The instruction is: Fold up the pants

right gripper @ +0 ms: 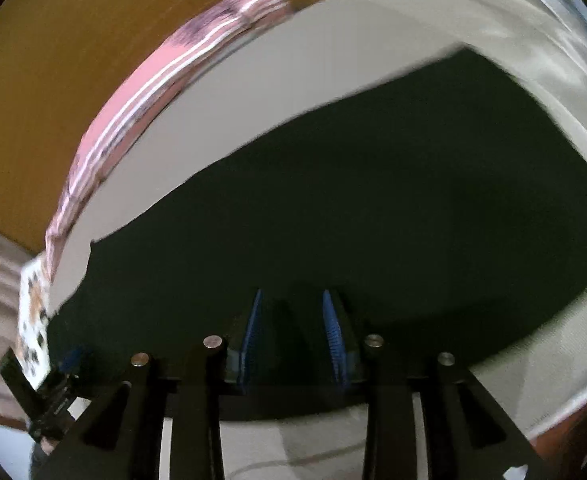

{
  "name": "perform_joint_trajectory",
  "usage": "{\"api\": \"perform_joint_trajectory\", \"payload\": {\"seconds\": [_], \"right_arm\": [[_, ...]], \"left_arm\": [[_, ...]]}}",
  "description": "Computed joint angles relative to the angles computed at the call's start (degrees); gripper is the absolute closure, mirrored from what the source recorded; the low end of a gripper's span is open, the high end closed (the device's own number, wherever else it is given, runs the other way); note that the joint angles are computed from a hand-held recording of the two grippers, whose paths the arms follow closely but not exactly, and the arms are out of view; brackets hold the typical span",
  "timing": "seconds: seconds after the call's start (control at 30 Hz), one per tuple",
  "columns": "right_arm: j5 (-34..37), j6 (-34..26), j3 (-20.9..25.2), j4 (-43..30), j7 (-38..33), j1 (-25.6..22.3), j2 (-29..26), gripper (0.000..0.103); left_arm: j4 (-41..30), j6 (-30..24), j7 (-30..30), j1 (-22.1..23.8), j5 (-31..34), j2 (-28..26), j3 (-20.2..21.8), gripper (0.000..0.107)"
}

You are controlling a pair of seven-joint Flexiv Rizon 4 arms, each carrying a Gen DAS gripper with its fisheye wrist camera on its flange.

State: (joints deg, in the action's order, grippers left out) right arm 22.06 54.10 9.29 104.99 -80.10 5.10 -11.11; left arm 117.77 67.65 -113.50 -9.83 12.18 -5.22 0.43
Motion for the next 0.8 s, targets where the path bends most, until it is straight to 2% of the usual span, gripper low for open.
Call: {"api": "perform_joint_trajectory", "payload": {"seconds": [0.17, 0.3, 0.53, 0.8], "right_arm": [[4.6, 3.4, -2.1, 6.3, 1.8, -3.5, 5.9, 0.071], [7.3, 5.0, -4.3, 8.6, 3.0, -5.2, 8.3, 0.069], [13.0, 5.5, -6.5, 8.0, 2.6, -7.8, 7.2, 0.069], [18.6, 7.1, -6.0, 5.0, 0.3, -10.2, 4.0, 0.071]], "left_arm": [[-2.5, 1.4, 2.3, -1.2, -2.0, -1.9, -1.7, 0.052], [-4.9, 2.0, 6.5, -2.5, -5.6, -4.7, -3.1, 0.051], [-10.5, 1.2, 12.2, -5.8, -9.0, -10.0, -4.5, 0.051], [-15.0, -0.4, 17.9, -8.4, -13.0, -14.4, -5.4, 0.051]]}}
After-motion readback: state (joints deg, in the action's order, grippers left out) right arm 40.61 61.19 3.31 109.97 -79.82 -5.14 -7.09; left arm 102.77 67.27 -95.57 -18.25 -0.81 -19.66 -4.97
